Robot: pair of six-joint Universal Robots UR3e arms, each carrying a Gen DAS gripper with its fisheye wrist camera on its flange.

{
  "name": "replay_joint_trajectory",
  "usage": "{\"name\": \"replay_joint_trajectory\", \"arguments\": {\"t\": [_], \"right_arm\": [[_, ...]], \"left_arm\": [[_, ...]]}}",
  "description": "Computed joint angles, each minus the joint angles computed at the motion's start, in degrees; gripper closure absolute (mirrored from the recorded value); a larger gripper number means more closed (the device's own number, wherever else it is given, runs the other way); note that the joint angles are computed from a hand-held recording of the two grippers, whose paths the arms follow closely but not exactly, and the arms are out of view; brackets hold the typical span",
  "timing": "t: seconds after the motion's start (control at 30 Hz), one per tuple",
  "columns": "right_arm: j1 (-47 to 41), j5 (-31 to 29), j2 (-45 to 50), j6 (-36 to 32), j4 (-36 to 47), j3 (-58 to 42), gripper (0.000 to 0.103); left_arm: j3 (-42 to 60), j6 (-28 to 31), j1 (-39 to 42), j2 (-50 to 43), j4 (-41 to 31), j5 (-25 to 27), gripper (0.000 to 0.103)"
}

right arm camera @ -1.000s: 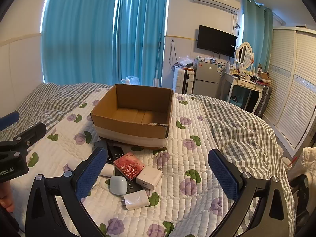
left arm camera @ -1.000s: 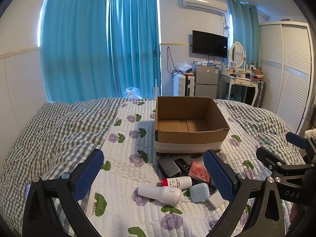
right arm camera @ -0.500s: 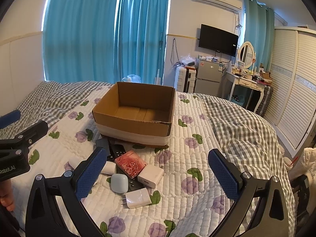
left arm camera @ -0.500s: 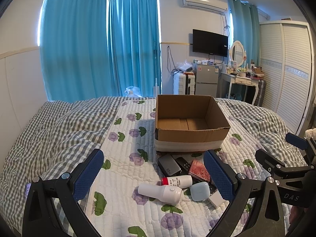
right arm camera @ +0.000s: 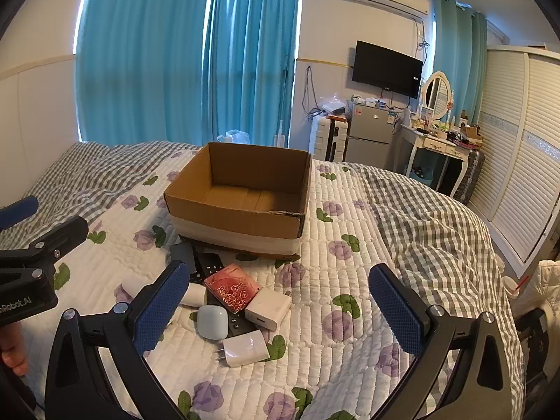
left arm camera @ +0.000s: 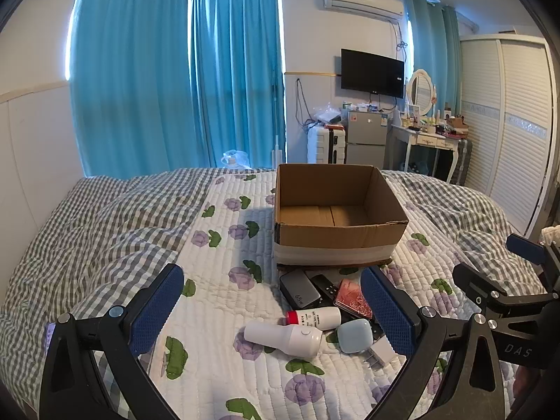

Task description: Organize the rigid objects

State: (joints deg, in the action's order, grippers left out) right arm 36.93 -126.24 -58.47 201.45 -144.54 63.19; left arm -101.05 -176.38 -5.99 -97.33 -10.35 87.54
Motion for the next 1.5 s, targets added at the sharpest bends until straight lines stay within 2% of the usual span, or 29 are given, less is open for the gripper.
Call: {"name": "replay_joint_trajectory", "arguments": {"t": [0.5,1.13,1.27,1.5], "right_arm": [[0.59,0.19,-0.66,0.09,0.69,-0.04,0.0],[1.19,-0.05,3.63,-2.4,7.34,-8.97,0.0],[-1.97,5.63,5.49,-1.99,7.69,-7.61,0.0],[-8.6,18.3,10.85,1.49,13.36,-5.27,0.0]], "left_arm": [[-0.93,-0.21,0.68,0.81,0.95,-1.41,0.0],[-0.6,-1.59,1.59,-0.51,0.49,-2.8,0.0],[1.42,-2.64,2.03,-4.45,-3.0,-2.84,0.0],[4.66,-0.97,-0.18,-12.34,-7.1,2.13,0.0]]}}
